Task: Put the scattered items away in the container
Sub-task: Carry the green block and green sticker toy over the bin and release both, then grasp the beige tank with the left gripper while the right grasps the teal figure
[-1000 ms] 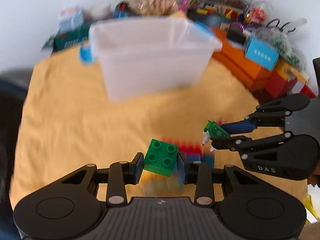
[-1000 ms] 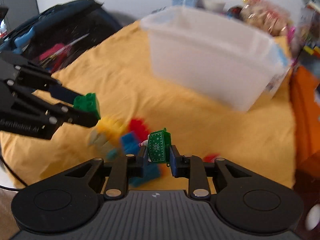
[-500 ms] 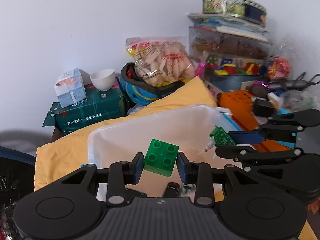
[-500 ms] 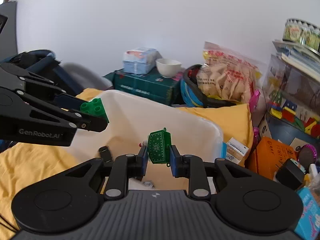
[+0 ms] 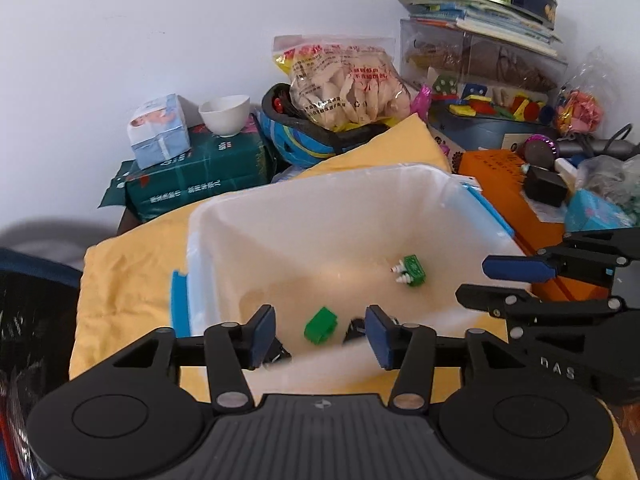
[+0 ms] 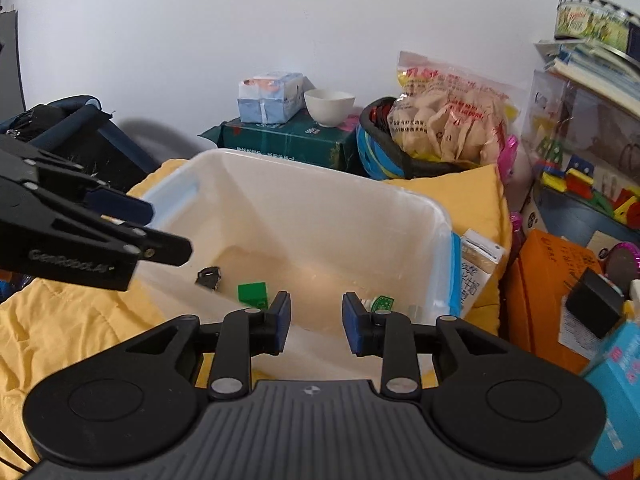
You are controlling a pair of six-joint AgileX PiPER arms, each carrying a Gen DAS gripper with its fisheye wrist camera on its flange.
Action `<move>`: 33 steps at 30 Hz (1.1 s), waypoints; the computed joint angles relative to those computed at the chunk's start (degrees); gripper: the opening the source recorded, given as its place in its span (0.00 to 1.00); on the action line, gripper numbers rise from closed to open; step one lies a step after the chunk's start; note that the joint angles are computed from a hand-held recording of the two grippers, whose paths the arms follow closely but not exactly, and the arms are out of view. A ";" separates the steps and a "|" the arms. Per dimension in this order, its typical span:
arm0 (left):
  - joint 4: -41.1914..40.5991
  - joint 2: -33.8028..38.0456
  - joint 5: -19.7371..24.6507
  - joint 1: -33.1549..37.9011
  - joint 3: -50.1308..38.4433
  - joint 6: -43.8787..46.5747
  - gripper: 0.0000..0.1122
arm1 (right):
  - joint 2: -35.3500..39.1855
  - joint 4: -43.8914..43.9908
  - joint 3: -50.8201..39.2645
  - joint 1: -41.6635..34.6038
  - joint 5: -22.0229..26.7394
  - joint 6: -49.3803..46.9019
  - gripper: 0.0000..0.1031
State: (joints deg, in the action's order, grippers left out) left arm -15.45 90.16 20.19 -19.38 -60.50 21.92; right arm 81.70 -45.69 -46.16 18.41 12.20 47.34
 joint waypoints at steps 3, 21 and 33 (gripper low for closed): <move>1.31 -6.41 -0.69 0.16 6.30 -1.45 0.56 | -3.99 -4.21 2.41 4.02 3.72 6.29 0.35; -12.77 -21.23 3.33 10.21 35.65 17.26 0.58 | -10.87 -4.46 20.66 26.97 10.11 22.97 0.46; -17.07 -20.65 2.94 13.03 37.61 29.23 0.56 | -1.80 -2.44 17.83 31.92 8.08 30.96 0.40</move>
State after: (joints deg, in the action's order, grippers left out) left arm -32.53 69.51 23.13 -6.35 -22.89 51.16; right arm 79.90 -48.13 -28.33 50.32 20.29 78.30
